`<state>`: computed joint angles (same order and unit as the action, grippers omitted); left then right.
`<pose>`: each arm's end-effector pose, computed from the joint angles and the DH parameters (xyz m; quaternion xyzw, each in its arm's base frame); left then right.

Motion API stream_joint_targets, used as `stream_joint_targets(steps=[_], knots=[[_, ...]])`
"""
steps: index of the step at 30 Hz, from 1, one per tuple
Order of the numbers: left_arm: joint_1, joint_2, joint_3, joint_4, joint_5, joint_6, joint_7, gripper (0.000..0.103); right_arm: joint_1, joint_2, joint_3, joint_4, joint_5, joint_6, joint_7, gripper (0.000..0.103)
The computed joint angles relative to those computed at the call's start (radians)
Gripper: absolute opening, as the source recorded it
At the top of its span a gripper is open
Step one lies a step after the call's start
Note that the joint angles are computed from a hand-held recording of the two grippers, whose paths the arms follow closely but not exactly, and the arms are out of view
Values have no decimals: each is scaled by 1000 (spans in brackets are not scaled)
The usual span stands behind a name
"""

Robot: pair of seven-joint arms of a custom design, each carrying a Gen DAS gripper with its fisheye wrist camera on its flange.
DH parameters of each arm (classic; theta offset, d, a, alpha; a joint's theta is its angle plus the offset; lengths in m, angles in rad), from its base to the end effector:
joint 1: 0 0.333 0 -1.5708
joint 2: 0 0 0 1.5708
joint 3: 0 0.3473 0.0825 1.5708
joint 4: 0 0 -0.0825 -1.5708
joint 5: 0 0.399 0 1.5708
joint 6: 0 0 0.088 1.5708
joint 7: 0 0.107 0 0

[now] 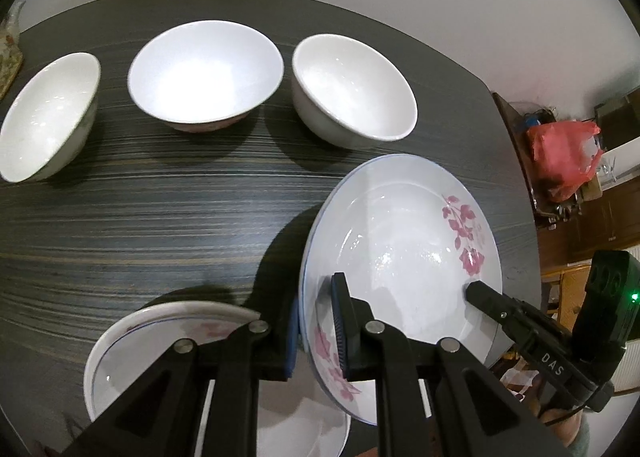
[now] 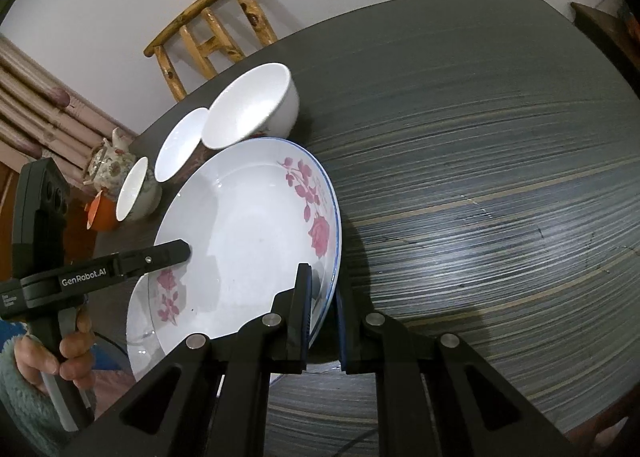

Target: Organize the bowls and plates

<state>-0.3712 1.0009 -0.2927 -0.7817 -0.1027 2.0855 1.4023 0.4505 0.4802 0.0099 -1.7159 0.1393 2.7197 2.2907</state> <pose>0.7448 -0.4287 0.3888 0.5825 -0.7795 0.2135 0.0865 0.6611 0.3210 0.3873 -0.5437 0.7973 -0.0049 0.2621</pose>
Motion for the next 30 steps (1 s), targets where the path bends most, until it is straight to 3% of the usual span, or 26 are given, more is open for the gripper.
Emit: stream_joint_targets(steps=[15,30], knots=[[133,-268,-21,-444,-37,199,13,14,52,56,15,135,-25,-53,-6,12],[233,-432,-35,-736,-104,295,53,14,103,127,39,246,-7,-123,-16,12]])
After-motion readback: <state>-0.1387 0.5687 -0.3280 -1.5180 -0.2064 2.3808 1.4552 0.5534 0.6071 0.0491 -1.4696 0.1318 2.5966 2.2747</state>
